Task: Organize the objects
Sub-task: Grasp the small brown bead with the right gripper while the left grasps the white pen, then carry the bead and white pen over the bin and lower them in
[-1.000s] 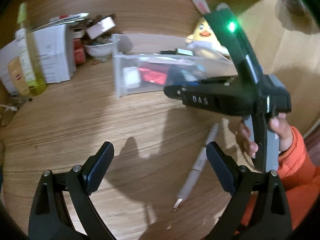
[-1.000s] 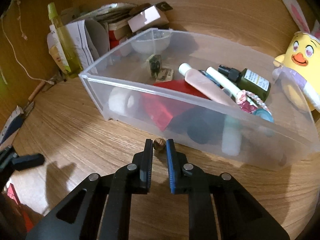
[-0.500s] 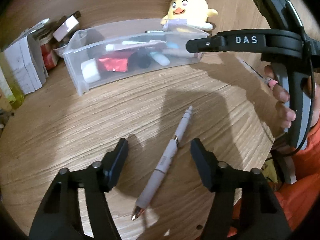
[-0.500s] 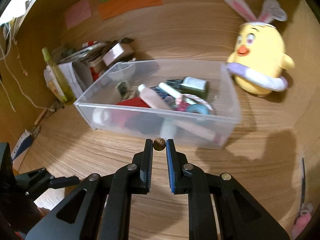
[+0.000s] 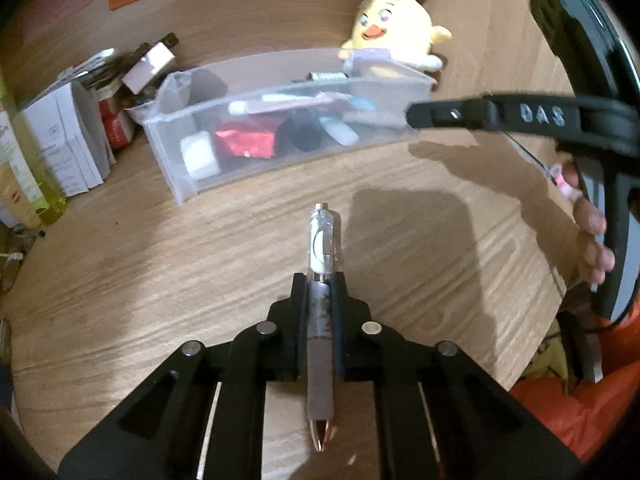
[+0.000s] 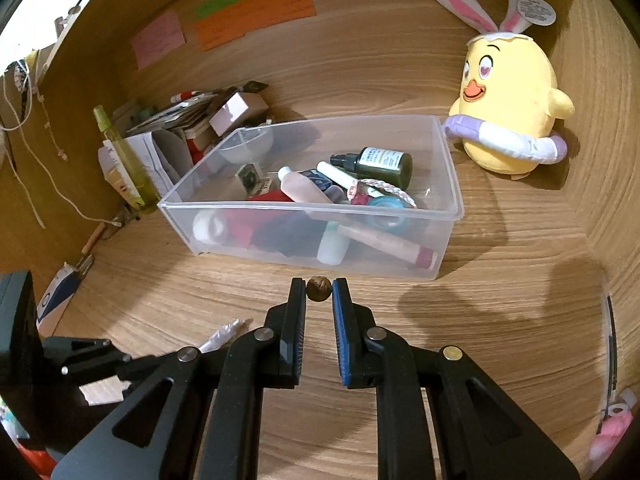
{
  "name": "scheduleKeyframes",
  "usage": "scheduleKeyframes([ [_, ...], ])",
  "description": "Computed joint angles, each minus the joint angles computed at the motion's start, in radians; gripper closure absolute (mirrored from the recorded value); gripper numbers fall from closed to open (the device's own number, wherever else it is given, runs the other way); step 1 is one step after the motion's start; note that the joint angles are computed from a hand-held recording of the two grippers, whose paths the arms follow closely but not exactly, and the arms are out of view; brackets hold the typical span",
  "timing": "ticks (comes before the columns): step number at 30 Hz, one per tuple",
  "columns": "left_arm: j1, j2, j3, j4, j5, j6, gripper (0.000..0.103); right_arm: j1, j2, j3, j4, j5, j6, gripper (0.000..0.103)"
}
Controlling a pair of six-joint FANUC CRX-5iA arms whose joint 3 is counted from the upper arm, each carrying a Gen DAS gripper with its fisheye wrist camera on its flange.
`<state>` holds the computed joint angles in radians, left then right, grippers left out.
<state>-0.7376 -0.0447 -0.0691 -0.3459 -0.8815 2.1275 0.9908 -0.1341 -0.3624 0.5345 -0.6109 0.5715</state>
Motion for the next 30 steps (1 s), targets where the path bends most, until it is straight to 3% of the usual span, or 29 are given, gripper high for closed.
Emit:
scheduleKeyframes([
  [23, 0.017, -0.059, 0.072, -0.173, 0.067, 0.193, 0.093, -0.029, -0.013, 0.003, 0.08, 0.059, -0.015, 0.091],
  [30, 0.071, -0.039, 0.1, -0.128, 0.102, 0.158, 0.093, -0.046, -0.006, 0.016, 0.14, 0.084, -0.034, 0.091],
])
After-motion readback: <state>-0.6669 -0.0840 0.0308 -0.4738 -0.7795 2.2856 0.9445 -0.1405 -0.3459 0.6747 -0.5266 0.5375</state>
